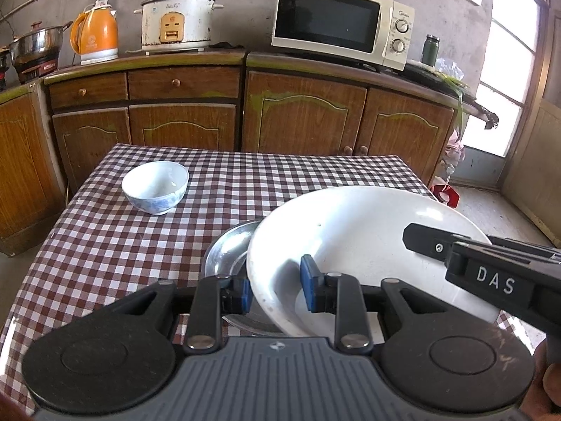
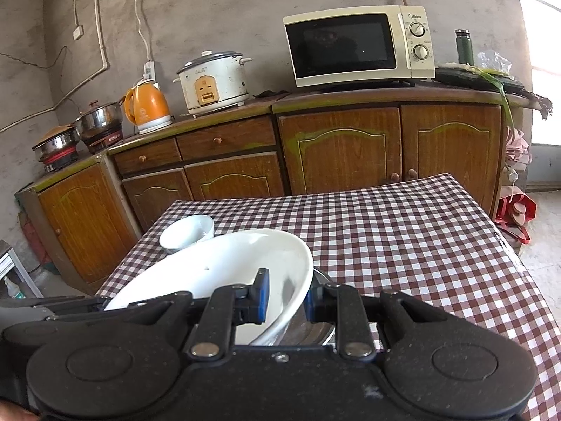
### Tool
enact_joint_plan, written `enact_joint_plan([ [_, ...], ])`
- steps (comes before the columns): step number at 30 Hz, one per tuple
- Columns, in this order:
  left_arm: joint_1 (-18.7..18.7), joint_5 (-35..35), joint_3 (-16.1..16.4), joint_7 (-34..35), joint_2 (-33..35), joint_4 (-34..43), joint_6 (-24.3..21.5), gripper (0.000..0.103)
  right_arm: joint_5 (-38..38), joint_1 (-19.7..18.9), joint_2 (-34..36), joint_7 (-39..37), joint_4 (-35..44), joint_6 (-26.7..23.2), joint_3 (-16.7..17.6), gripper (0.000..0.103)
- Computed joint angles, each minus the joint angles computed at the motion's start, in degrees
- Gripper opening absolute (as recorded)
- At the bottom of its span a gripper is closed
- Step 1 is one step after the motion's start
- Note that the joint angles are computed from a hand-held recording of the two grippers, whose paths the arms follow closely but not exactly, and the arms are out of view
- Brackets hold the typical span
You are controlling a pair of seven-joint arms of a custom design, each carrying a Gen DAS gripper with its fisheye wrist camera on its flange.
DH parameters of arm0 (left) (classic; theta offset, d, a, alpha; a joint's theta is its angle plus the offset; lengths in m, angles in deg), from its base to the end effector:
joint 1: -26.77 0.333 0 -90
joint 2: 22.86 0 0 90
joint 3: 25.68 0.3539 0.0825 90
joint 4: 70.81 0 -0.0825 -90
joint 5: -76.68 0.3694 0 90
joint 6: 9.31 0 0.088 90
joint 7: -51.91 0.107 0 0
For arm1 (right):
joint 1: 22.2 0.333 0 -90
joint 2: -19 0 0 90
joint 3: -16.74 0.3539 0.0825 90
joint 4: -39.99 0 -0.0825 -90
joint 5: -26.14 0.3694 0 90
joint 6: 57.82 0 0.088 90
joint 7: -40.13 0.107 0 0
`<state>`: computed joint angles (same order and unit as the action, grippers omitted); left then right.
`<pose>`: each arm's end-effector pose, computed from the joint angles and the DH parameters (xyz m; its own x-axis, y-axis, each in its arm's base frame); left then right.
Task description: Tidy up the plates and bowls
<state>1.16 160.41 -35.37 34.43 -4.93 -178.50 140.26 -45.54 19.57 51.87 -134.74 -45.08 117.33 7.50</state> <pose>0.5222 -0.3841 0.4222 0.0613 -0.9951 0.0776 -0.5664 -0.0987 -0.8182 0.5642 0.4833 0.4511 0.3100 -0.9221 -0.2318 -0.5286 0.0356 -0.8481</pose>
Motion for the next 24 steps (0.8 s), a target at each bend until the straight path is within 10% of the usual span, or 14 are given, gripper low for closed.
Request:
enact_joint_plan([
  [24, -1.0, -0.6, -0.2, -0.3, 1.1, 0.1, 0.5, 0.028, -7.7, -1.2, -3.0, 7.9, -4.8, -1.5, 1.8, 0.026],
])
